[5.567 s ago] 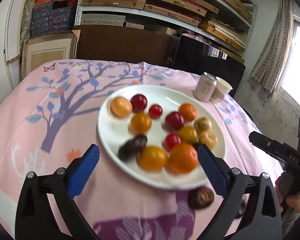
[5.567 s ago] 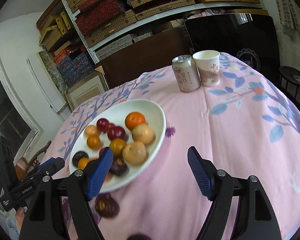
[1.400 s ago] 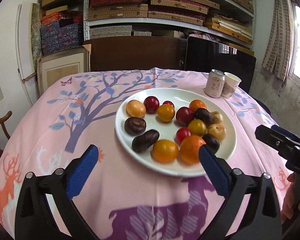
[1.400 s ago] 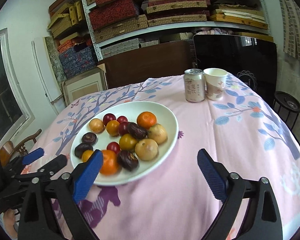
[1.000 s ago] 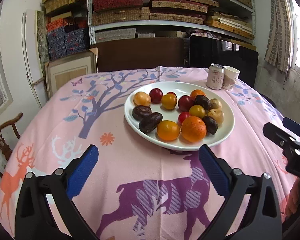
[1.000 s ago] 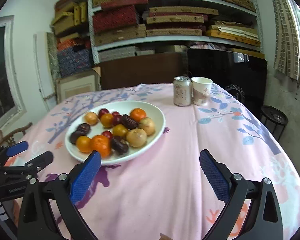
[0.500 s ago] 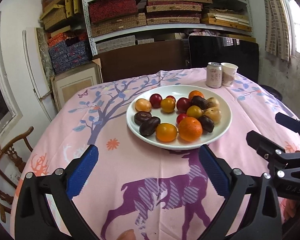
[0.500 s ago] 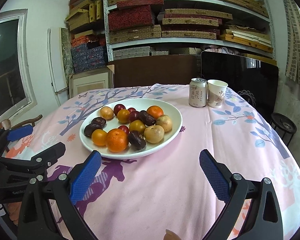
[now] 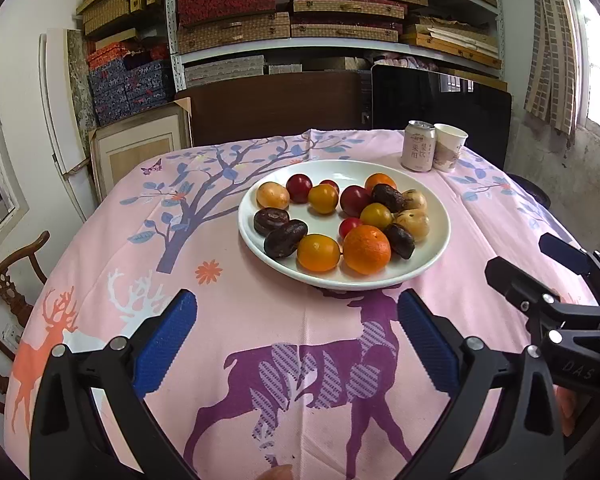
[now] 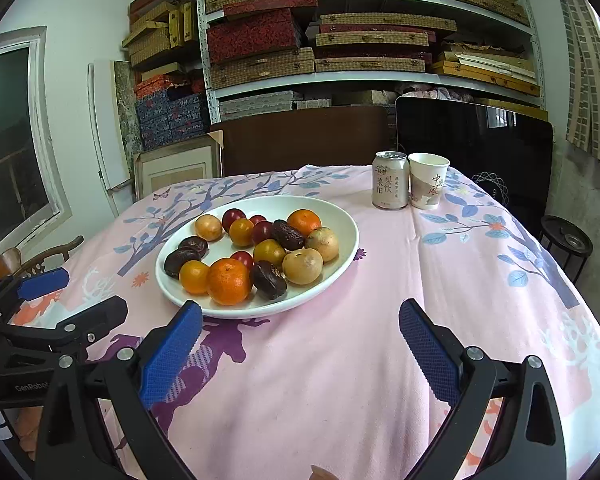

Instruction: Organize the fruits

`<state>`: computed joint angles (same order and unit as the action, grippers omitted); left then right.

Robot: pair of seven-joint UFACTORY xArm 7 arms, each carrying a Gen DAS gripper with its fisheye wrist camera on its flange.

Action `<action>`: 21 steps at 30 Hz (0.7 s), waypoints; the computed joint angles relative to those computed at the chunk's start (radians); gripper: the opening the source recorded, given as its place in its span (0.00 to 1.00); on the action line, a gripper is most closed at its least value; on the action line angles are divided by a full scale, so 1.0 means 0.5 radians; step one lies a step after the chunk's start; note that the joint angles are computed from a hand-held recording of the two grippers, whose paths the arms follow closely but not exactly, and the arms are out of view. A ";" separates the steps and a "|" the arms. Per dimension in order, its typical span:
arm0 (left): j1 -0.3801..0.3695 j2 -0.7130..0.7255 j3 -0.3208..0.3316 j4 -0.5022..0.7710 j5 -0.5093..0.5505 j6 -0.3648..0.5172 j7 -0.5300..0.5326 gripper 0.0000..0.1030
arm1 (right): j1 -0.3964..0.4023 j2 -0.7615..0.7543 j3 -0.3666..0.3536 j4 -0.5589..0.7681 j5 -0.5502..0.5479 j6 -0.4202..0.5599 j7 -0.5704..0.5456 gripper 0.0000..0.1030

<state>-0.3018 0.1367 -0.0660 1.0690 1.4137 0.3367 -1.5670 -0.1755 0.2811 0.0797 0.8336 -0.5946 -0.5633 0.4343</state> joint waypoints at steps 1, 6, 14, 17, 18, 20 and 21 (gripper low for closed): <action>-0.001 0.001 -0.001 0.003 -0.004 0.005 0.006 0.96 | -0.002 -0.005 0.000 -0.006 -0.004 0.000 0.001 0.97; -0.002 0.001 0.001 0.003 -0.010 0.002 0.013 0.96 | -0.003 -0.006 0.001 -0.004 -0.008 0.003 0.003 0.97; -0.001 0.002 0.003 0.003 -0.015 0.000 0.019 0.96 | 0.000 -0.008 0.000 -0.006 -0.006 0.004 0.001 0.97; 0.000 0.001 0.004 0.002 -0.028 -0.005 0.032 0.96 | 0.001 -0.012 0.002 -0.011 -0.007 0.010 0.004 0.97; 0.001 0.000 0.006 -0.002 -0.022 -0.013 0.025 0.96 | 0.002 -0.012 0.004 -0.011 -0.007 0.010 0.004 0.97; -0.002 -0.005 0.011 -0.013 0.050 -0.009 -0.044 0.96 | 0.008 -0.010 0.001 -0.012 0.002 0.007 -0.003 0.97; -0.018 -0.021 0.007 -0.026 0.114 0.054 -0.111 0.96 | 0.008 -0.010 0.000 -0.009 0.001 0.011 -0.006 0.97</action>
<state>-0.3106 0.1264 -0.0627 1.0559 1.4709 0.3635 -1.6226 -0.1715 0.2761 0.0799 0.8291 -0.5943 -0.5577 0.4313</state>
